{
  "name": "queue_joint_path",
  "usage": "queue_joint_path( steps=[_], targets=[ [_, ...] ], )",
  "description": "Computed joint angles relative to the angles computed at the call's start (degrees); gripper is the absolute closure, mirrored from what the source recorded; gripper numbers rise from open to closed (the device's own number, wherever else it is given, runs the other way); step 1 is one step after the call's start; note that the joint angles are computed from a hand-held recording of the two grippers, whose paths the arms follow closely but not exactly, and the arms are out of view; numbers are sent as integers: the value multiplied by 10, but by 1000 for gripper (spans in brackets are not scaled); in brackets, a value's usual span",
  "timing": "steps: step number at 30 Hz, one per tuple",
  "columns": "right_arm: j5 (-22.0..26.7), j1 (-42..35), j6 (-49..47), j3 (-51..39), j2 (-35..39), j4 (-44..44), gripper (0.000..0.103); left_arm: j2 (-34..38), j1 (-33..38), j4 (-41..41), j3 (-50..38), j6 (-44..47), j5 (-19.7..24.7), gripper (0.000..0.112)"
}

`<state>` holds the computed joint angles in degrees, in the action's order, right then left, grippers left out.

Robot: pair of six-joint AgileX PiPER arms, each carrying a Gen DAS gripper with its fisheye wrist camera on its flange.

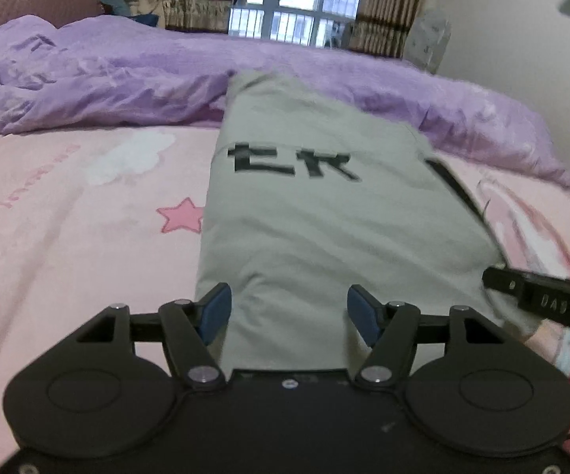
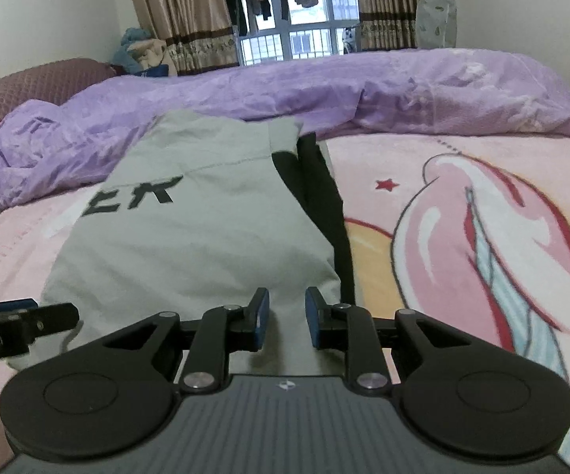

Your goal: Fold large clothes

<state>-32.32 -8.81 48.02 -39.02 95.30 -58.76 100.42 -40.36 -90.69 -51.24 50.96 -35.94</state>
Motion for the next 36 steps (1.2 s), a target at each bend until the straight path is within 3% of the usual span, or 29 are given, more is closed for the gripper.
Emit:
queue_joint_path(
  steps=[4, 9, 13, 18, 30, 35, 36],
  targets=[
    [-27, -25, -8, 36, -35, -14, 75, -24, -40, 21, 29, -44, -35, 47],
    [-18, -23, -18, 42, -31, -13, 75, 4, -38, 13, 28, -61, -13, 47],
    [-5, -11, -42, 33, 4, 10, 75, 33, -46, 24, 17, -45, -32, 46],
    [-11, -4, -81, 43, 7, 48, 75, 28, -28, 51, 24, -88, -7, 46],
    [-12, -2, -82, 43, 9, 49, 75, 28, -31, 60, 27, -88, -12, 45],
    [9, -22, 24, 41, -33, -50, 72, -16, -44, -27, 21, -21, -17, 45],
    [0, -36, 43, 54, -56, -73, 63, -31, -53, -44, 25, -12, -26, 45]
  ],
)
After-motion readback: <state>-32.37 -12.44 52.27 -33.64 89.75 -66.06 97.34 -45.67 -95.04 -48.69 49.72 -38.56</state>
